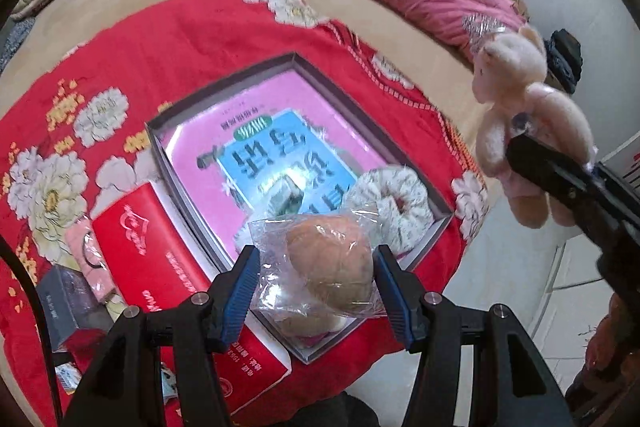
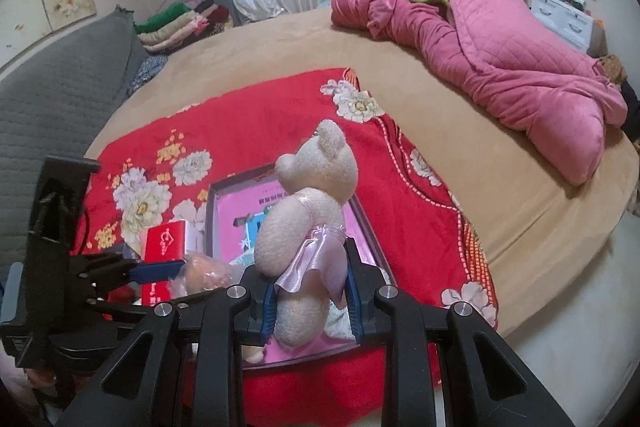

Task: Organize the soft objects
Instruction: 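Lower the bagged ball into the tray with the left gripper while the right lowers the bear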

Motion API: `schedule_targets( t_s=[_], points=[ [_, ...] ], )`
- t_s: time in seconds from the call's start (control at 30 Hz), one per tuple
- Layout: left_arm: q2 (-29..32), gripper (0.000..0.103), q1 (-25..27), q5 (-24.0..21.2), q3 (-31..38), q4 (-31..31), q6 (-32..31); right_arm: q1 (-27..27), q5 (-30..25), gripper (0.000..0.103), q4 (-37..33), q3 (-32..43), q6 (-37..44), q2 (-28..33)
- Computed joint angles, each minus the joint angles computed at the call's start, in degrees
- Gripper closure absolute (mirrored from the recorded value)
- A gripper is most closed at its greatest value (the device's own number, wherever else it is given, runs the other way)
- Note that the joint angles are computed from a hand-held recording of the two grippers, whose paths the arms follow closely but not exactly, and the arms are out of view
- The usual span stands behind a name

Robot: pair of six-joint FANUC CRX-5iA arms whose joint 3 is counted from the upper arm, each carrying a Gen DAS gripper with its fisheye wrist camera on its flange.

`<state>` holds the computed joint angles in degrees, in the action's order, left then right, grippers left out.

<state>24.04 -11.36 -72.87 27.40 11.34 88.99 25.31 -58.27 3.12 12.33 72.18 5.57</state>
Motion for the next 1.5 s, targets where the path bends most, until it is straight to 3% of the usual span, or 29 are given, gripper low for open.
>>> schedule_targets(
  t_s=[1.5],
  points=[
    [3.95,0.045,-0.09,-3.15,0.56,-2.16,-0.19,-3.07,-7.09,0.073,-8.91,3.36,5.34,11.04]
  ],
)
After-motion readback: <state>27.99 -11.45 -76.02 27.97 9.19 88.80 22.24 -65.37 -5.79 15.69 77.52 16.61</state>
